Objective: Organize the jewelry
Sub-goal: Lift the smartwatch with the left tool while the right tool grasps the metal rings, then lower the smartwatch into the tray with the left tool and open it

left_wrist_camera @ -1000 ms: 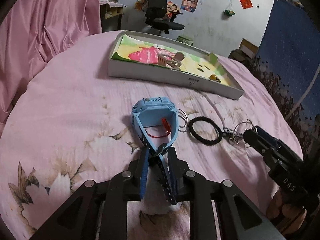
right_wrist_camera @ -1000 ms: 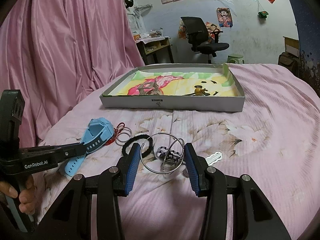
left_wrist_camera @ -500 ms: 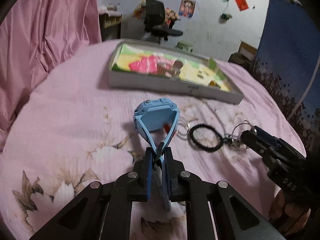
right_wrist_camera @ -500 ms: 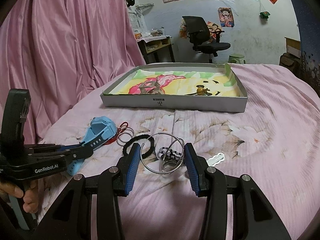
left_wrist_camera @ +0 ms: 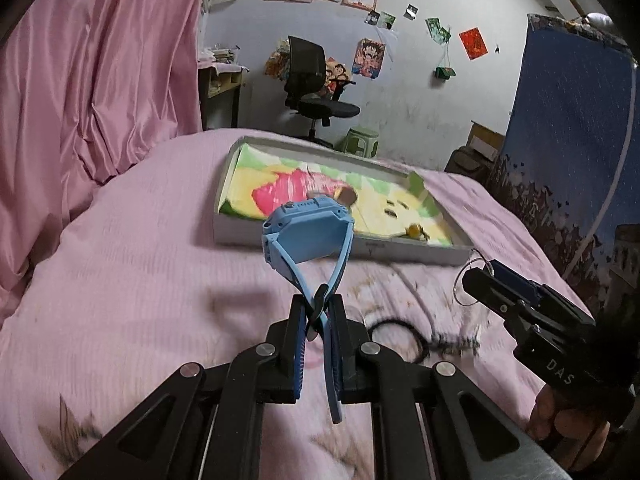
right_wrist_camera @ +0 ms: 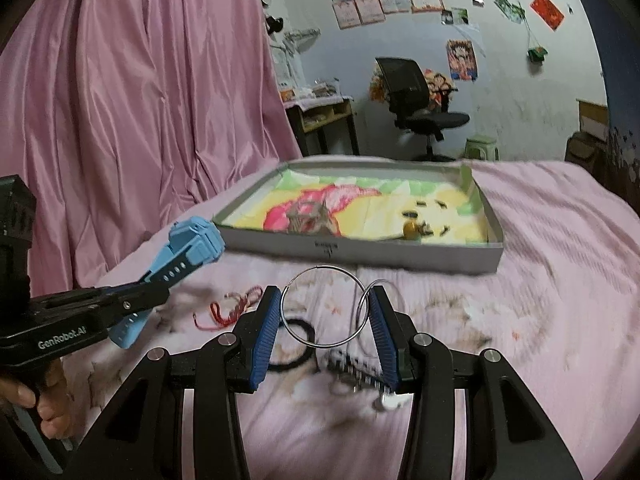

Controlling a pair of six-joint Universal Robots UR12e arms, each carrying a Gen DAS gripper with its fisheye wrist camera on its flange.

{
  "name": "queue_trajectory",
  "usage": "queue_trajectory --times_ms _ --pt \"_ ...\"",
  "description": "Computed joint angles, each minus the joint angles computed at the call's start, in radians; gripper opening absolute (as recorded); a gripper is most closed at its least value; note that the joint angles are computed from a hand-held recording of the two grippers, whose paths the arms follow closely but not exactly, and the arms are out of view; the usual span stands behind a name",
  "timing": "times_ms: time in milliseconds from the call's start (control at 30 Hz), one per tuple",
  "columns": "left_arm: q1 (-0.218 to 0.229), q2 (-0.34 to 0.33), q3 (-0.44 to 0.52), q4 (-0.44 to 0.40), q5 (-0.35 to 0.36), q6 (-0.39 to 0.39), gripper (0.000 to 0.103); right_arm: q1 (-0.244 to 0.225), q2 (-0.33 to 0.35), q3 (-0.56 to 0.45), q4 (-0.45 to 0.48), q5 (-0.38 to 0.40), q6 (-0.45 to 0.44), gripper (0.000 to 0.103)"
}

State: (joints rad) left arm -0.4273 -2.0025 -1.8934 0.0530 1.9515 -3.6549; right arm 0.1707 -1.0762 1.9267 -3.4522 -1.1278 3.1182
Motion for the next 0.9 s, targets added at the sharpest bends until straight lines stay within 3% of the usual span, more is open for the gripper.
queue_trajectory --times_ms 367,900 --pt "0.067 -0.05 0.088 0.016 -0.047 0.015 0.011 0.015 0.054 -0.134 -0.015 -0.032 -0.014 0.04" --pt "0.128 -0.098 0.158 -0.135 -0.14 -0.055 0.011 0.054 0.136 -0.292 0.183 -0.147 -0.085 0.04"
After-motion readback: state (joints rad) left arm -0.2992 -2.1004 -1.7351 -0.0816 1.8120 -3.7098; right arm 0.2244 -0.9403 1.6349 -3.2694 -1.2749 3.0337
